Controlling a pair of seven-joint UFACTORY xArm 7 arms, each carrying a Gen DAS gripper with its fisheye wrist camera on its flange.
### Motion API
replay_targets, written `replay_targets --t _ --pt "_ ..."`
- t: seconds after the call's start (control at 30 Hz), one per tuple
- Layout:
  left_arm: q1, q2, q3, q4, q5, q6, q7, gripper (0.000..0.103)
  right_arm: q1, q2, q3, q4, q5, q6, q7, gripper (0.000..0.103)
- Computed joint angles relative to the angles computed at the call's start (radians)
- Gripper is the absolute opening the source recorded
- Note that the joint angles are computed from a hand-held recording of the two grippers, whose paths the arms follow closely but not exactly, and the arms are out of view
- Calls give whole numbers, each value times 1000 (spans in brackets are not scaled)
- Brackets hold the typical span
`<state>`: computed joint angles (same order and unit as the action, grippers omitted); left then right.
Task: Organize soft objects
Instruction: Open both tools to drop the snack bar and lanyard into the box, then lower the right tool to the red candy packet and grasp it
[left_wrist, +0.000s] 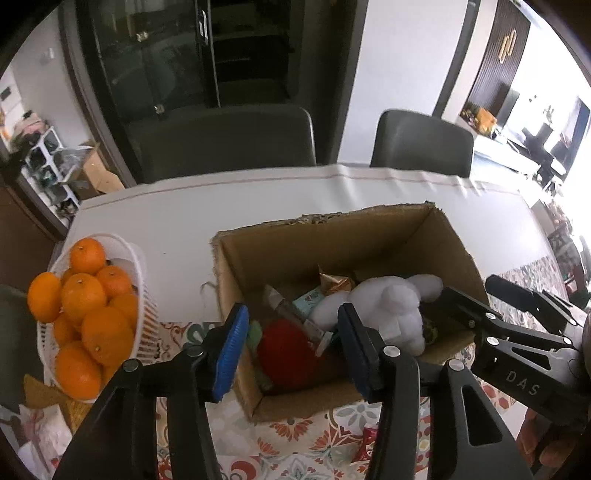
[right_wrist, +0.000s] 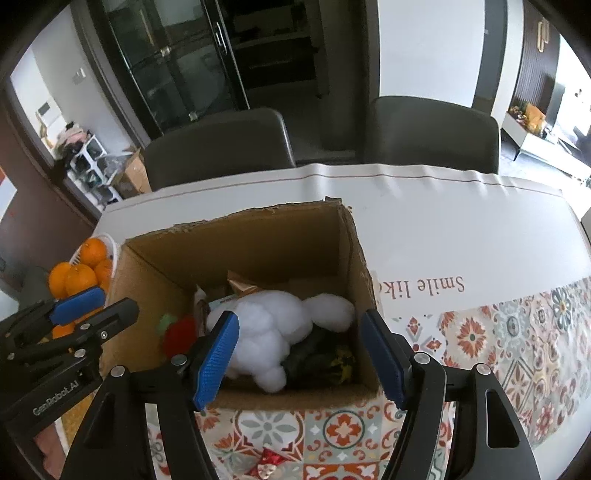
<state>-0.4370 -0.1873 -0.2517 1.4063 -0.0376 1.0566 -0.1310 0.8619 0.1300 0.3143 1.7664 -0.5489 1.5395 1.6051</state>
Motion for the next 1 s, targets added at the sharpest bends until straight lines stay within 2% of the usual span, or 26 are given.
replay_targets --t 0.43,0.9,1.0 --pt "26 -221 15 -183 -29 -44 -4 59 159 83 3 156 -120 141 118 70" --pt "45 -421 46 -386 -76 -34 57 66 311 196 -50 262 -111 184 222 70" --pt "50 -453 55 -424 -82 -30 76 72 333 220 -63 281 -102 184 235 70"
